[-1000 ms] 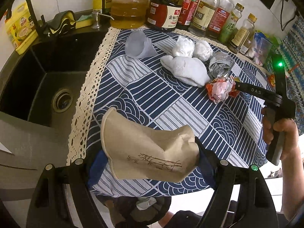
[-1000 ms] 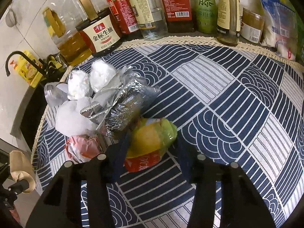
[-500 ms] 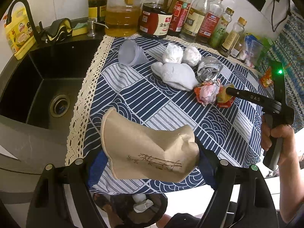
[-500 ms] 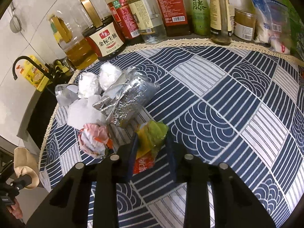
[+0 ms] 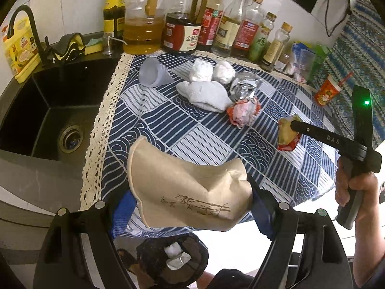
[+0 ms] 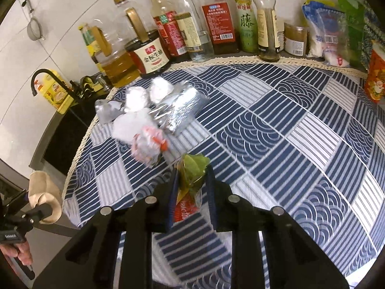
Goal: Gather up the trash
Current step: 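Grasp the yellow snack wrapper with the right gripper while the left gripper holds the tan cup, then carry the tan cup and yellow wrapper down over the black trash bin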
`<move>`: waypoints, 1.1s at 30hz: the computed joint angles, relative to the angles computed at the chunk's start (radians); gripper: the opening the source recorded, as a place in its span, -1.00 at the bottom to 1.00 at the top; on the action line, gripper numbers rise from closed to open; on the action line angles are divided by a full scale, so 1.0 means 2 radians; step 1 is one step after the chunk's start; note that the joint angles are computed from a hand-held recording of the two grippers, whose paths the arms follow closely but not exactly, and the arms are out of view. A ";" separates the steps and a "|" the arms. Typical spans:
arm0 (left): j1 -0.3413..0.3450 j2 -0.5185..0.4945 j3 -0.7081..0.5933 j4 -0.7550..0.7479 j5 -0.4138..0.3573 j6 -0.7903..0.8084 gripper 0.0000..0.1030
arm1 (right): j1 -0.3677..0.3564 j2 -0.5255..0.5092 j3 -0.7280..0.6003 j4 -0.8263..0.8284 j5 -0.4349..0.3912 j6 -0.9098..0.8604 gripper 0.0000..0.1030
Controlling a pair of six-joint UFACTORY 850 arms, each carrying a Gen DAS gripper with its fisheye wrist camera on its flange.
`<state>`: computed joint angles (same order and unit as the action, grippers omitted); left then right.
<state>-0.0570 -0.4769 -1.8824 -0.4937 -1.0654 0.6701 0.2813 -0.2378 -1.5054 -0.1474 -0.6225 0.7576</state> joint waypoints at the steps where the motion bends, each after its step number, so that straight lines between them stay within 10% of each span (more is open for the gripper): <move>1: 0.001 0.003 0.003 -0.003 -0.001 0.005 0.56 | 0.004 0.006 0.004 -0.005 -0.001 0.008 -0.54; 33: 0.034 0.072 0.128 0.002 -0.058 0.109 0.57 | 0.138 0.057 0.064 -0.027 0.000 0.137 -0.54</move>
<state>0.0103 -0.3329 -1.6268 -0.4898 -1.1807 0.8884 0.5570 -0.1232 -1.3784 -0.2012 -0.6232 1.0314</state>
